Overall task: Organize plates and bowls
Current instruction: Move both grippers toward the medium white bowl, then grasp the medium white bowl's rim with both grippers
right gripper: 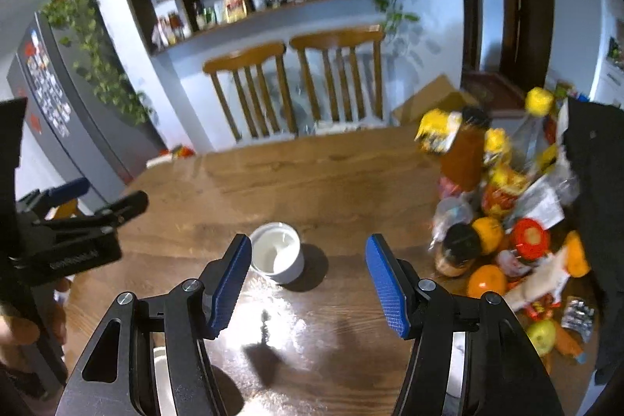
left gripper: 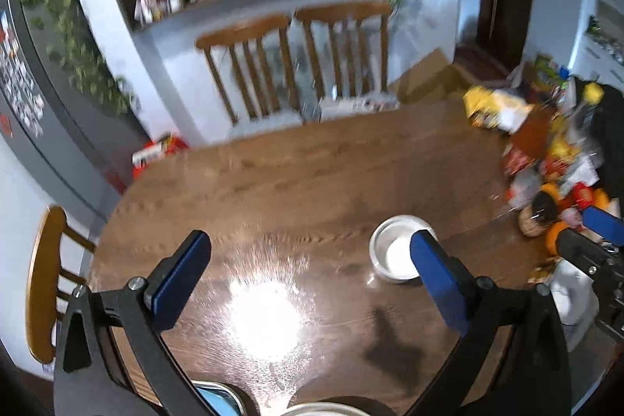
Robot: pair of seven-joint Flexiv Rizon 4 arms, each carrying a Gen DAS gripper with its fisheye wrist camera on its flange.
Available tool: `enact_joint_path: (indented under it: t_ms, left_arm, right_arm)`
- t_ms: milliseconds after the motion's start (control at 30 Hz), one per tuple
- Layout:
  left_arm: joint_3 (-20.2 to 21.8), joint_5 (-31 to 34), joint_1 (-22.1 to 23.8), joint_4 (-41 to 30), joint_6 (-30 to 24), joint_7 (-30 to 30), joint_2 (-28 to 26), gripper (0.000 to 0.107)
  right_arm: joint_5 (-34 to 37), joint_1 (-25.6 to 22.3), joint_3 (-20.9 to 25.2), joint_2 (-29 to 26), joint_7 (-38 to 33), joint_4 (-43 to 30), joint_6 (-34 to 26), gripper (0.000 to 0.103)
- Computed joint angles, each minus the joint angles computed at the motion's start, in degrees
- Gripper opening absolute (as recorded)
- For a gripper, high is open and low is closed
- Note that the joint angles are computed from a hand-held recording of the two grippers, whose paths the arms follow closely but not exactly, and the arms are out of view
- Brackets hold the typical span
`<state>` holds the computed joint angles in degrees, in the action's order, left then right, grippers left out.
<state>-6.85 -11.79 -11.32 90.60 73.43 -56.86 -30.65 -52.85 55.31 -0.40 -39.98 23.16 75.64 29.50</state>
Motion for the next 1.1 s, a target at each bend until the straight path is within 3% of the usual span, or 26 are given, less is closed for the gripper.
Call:
enact_joint_path:
  t_ms: [200, 533, 733, 767, 900, 967, 1100]
  left_arm:
    - [5.3, 5.2, -4.4, -8.8, -7.2, -6.5, -8.7, 0.102]
    - [5.7, 9.3, -6.0, -15.8, -12.5, -7.9, -14.9, 0.100]
    - [5.7, 10.4, -6.6, -19.0, -16.4, -8.3, -17.6, 0.081]
    - [5.3, 10.2, -6.4, -19.0, -16.5, -8.1, -17.7, 0.078]
    - [4.3, 9.3, -5.9, -19.3, -17.5, -7.3, -18.0, 0.062]
    - [3.6, 8.6, -5.6, -19.1, -17.9, -6.7, -18.0, 0.054]
    - [3.0, 7.9, -5.8, -18.3, -18.0, -5.9, -17.8, 0.039]
  right_arm:
    - [6.8, -4.7, 0.5, -6.0, -4.4, -3.1, 6.9, 0.062]
    - [13.1, -7.3, -1.7, -11.7, -7.9, -6.0, 16.1, 0.062]
    - [17.1, -8.8, -1.9, -14.9, -11.4, -8.6, 21.2, 0.060]
    - [17.8, -8.9, -1.8, -15.3, -12.3, -9.2, 21.4, 0.054]
    - [19.9, -8.9, -1.9, -16.2, -14.6, -10.0, 22.1, 0.046]
    - [20.6, -8.9, -2.1, -16.4, -15.3, -10.0, 23.0, 0.030]
    - [21.3, -8.8, -2.6, -16.5, -16.0, -9.9, 24.8, 0.022]
